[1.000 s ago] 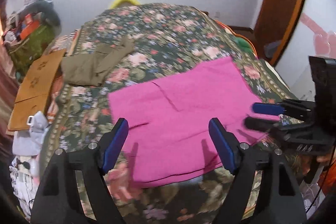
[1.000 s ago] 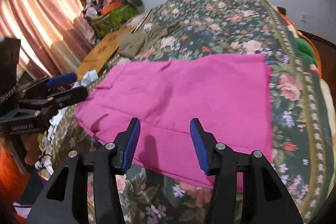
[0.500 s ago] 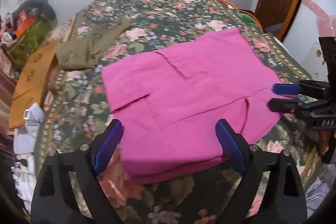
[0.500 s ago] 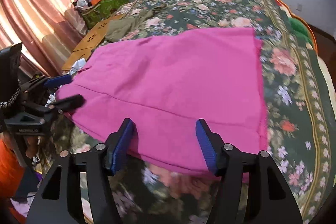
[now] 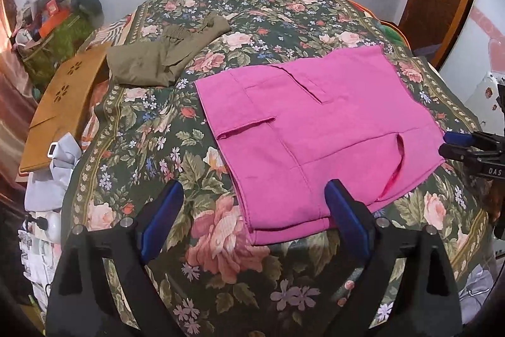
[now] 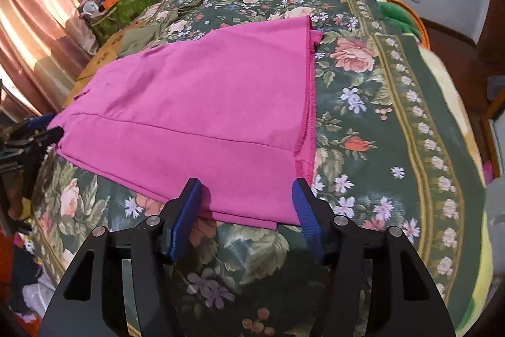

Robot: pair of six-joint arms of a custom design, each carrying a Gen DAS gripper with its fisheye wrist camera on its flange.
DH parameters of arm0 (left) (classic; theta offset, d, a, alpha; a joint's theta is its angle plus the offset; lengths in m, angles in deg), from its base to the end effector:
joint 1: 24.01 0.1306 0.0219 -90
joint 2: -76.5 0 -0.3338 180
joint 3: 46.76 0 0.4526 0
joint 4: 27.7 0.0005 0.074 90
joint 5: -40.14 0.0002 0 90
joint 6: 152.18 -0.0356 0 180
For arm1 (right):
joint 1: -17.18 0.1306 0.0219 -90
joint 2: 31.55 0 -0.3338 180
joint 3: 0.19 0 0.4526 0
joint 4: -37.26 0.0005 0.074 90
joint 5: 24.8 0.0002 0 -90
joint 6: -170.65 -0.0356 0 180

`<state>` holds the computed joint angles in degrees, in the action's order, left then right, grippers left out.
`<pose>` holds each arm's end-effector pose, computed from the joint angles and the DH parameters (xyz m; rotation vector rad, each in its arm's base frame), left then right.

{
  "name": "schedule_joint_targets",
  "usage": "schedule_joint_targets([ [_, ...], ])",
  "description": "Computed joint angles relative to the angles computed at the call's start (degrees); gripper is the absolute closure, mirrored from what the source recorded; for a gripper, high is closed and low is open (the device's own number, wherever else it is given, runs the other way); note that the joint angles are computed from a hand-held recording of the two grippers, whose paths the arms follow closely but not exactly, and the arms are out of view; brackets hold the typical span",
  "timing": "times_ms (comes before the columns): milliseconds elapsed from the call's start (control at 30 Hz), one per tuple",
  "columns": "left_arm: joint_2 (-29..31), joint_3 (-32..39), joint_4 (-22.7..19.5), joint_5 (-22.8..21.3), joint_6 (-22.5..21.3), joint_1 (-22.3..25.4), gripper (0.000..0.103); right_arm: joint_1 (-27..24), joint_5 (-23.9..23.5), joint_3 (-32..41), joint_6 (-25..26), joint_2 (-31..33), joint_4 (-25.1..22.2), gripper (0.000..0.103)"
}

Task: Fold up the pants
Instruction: 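Move both tools to the pants edge and close the right tool on it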

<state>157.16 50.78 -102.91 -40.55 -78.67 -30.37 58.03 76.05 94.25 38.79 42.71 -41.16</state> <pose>0.4544 -0.0570 0.4984 0.5681 2.5111 -0.1443 0.3174 0.2649 0.5153 0.0927 2.5869 0.3019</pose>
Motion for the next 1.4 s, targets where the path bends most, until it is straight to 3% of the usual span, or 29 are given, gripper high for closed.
schedule_joint_targets([
  [133,0.57,1.37,-0.6,-0.1,-0.45,-0.09,0.011,-0.27,-0.06,1.86,0.84,1.01,-1.35,0.049],
  [333,3.37,5.79,-0.26,-0.4,-1.48,0.37,0.011,-1.68,2.73,4.96,2.84,1.51,0.19,0.046],
  [433,6.78,10.19,-0.69,1.51,0.58,1.48,0.011,-2.88,4.07,7.12,4.71,2.81,0.75,0.046],
  [600,12.35,15.92,0.63,-1.27,2.16,1.55,0.011,-5.9,4.67,10.13,8.72,5.96,1.59,0.046],
  [800,20.62,22.69,-0.63,-4.53,3.39,0.77,0.011,-10.95,1.63,12.67,10.73,10.06,3.04,0.046],
  [1067,30.11,31.45,-6.44,-1.23,8.04,1.07,0.011,-15.54,-1.47,15.95,13.78,16.84,3.82,0.046],
  [1333,30.71,29.69,-5.76,-3.05,5.55,0.26,0.011,-18.15,-6.08,17.61,14.37,21.25,6.16,0.047],
  [1400,29.96,28.28,-4.71,-3.32,4.95,0.19,0.01,-18.34,-7.34,17.73,14.37,21.86,6.53,0.055],
])
